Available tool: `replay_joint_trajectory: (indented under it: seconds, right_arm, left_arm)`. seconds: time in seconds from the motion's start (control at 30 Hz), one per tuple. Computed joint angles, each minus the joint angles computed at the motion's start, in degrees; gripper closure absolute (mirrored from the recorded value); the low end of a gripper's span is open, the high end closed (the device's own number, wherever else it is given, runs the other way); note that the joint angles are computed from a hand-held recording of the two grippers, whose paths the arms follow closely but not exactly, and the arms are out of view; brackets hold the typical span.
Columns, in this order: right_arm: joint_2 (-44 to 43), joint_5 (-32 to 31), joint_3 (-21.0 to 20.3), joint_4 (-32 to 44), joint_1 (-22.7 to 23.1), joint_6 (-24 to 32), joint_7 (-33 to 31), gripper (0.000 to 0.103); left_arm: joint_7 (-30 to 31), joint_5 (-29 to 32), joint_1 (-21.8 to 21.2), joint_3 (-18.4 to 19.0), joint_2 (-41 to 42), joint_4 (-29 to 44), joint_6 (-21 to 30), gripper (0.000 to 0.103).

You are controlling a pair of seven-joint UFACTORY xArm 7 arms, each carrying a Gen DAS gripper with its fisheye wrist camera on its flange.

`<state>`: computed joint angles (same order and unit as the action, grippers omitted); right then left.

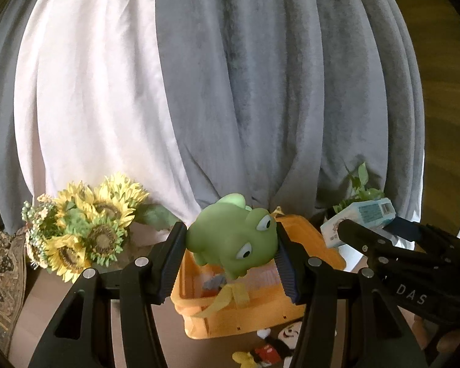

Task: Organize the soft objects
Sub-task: 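Lift the frog and soap box with both tools and carry them over the crate, then open both tools over the crate, dropping the frog and soap box inside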

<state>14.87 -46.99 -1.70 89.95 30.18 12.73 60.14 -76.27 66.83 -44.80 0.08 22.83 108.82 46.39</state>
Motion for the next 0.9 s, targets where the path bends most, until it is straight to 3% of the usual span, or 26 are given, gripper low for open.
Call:
replay_joint_trajectory:
  seconds: [0.17,0.5,0.7,0.9]
  right_arm:
    - [4.10,3.67,-0.03,5.14,-0.81,0.21,-4.07,0.030]
    - [15.00,18.12,0.33,18.07,-1.95,3.32,-19.10,0.030]
    - [23.40,25.87,0.92,29.48,-2.36,9.26,-28.58,0.030]
    - [32.18,31.42,0.85,43.22,-2.33,17.30,-35.67,0.030]
  left_arm:
    - [2.95,-2.43,0.88,1.05,3.89,5.09,-0.40,0.048]
    - [11.54,-12.87,1.91,5.41,13.48,16.84,-0.52,0.048]
    - [18.08,-20.58,3.05,7.43,20.46,25.59,0.75,0.048]
    - [25.70,-29.52,4.79,8.76,29.74,38.92,4.78,0.048]
